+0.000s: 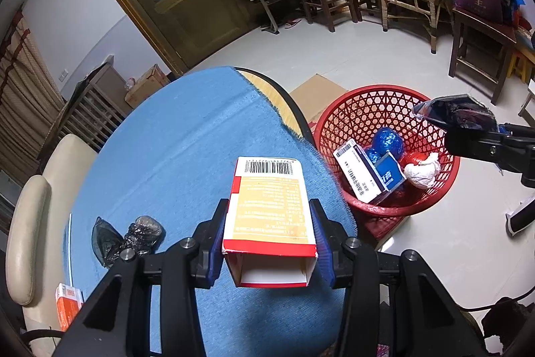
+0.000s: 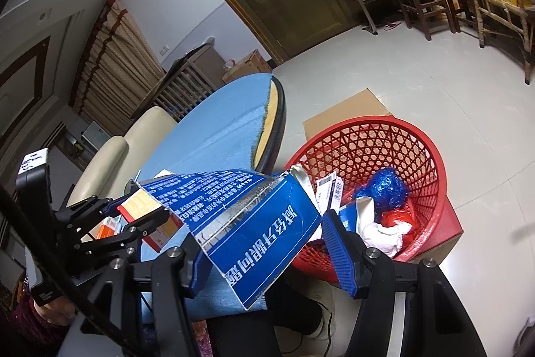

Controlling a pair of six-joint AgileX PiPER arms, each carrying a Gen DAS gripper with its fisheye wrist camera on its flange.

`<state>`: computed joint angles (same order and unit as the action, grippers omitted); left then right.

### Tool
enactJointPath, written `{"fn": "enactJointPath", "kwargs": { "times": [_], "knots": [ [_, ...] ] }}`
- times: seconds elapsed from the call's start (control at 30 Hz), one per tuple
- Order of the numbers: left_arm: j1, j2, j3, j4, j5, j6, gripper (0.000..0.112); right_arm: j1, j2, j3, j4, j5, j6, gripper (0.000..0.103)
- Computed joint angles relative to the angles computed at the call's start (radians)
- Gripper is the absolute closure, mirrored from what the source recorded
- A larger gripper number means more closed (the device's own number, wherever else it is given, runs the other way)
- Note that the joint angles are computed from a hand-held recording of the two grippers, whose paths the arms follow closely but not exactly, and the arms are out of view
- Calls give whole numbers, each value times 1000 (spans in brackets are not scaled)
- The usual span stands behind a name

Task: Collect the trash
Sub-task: 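Open the right gripper to drop the blue box while the left drops the white-and-orange box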

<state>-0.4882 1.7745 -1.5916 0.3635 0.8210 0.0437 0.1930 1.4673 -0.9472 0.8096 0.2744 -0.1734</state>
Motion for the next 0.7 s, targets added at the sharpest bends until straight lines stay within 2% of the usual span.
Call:
{"fn": "enactJointPath", "kwargs": {
  "times": [0.17,0.4,0.53,0.7],
  "knots": [
    [17,28,-55,-99,17,65,65,-33,3,22,44,-2,-30,40],
    [64,102,-171,-326,80,188,65,-80,1,58,57,-10,-11,40],
    [81,160,-254,-441,138,235,65,-120,14,76,145,-1,-63,39],
    [71,224,-348,-495,190,236,65,-160,31,89,243,4,-135,39]
  ]
}}
